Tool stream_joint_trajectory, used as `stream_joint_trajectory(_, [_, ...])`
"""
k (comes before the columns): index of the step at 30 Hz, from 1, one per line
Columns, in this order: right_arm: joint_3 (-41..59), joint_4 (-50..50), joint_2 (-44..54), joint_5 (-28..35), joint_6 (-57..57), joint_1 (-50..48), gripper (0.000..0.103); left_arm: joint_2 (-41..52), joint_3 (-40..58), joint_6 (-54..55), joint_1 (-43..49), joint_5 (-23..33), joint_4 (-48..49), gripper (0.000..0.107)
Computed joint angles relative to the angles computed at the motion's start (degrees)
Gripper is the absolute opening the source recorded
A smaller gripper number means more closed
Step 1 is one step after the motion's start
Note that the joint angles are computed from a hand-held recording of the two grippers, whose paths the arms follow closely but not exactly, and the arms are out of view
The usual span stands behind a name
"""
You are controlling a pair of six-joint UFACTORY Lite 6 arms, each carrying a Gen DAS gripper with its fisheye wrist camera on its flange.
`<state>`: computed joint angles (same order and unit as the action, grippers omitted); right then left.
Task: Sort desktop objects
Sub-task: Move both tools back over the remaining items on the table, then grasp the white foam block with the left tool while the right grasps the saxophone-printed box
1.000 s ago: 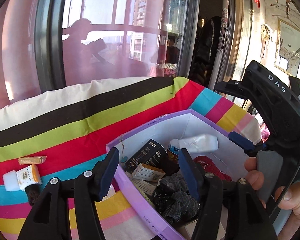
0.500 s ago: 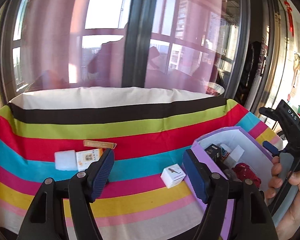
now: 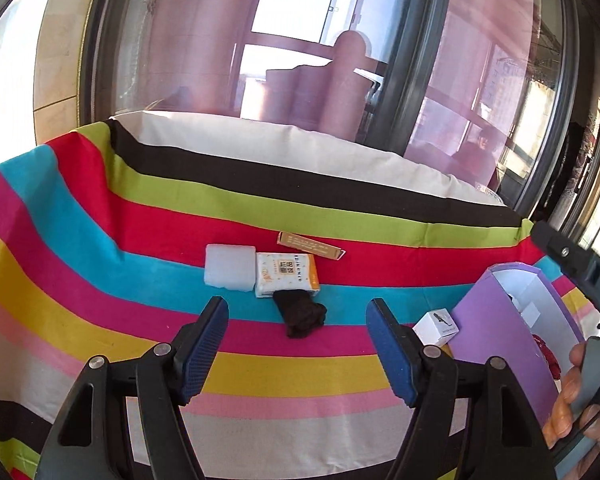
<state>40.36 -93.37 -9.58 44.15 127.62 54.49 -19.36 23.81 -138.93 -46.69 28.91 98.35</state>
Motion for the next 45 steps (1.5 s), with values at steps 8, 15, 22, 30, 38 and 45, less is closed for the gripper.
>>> stream_joint_trajectory(8, [9.4,1.7,20.0,-1.8,-2.6,-1.4,0.102,4.5,-0.6,-9.0,5.0,-3.3,9.6,0.072])
stream_joint_trajectory(15, [15.5,6.5,29.6,-5.3,-8.9,-5.2,0.102,8.4,-0.3,-13.7,8.9,-5.2,15.1,0.072])
stream_joint_trajectory(22, [26.3,18.0,41.1,6.6,-19.1,-1.2,0.102,9.8,-0.8,-16.7,10.1,-5.6,18.3,0.072])
stream_joint_trajectory(30, [25.7,22.1,41.6,0.9,-13.2,-1.7,0.102,9.0,-2.1,-18.0,11.2,-5.5,20.1,0.072])
stream_joint_trajectory(38, [32.1,26.8,47.5,-1.4,-16.2,-6.4,0.102,11.3,-2.5,-23.7,13.6,-5.6,27.4,0.072])
stream_joint_trajectory(45, [33.2,22.8,49.0,-11.9,-18.1,-10.5,0.102,13.1,-0.9,-27.5,18.2,-6.6,34.8,0.072])
